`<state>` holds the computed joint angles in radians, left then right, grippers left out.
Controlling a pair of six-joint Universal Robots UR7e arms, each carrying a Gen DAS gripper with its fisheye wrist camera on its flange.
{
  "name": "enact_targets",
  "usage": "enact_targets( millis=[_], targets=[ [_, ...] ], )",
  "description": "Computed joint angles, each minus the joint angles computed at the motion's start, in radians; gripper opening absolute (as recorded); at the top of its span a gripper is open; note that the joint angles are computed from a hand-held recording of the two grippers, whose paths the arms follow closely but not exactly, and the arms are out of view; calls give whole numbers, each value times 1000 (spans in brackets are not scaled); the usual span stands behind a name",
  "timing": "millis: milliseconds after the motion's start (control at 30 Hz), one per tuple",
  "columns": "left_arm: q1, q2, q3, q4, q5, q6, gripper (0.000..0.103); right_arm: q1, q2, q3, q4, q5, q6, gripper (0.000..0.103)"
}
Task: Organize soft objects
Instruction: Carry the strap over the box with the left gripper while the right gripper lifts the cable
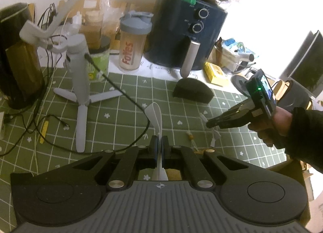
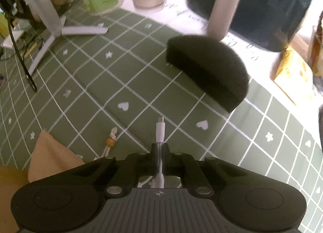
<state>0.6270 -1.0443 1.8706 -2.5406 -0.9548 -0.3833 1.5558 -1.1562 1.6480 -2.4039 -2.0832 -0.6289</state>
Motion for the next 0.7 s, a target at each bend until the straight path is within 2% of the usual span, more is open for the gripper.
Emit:
enact_targets(
  millis=[333,700],
  targets=[
    [-18,1,-41,23,-7,33,4,9,-112,31,-32,101,40,4],
    [-50,-10,-58,50,-29,28,4,18,-252,119,-98,180,72,4]
  ],
)
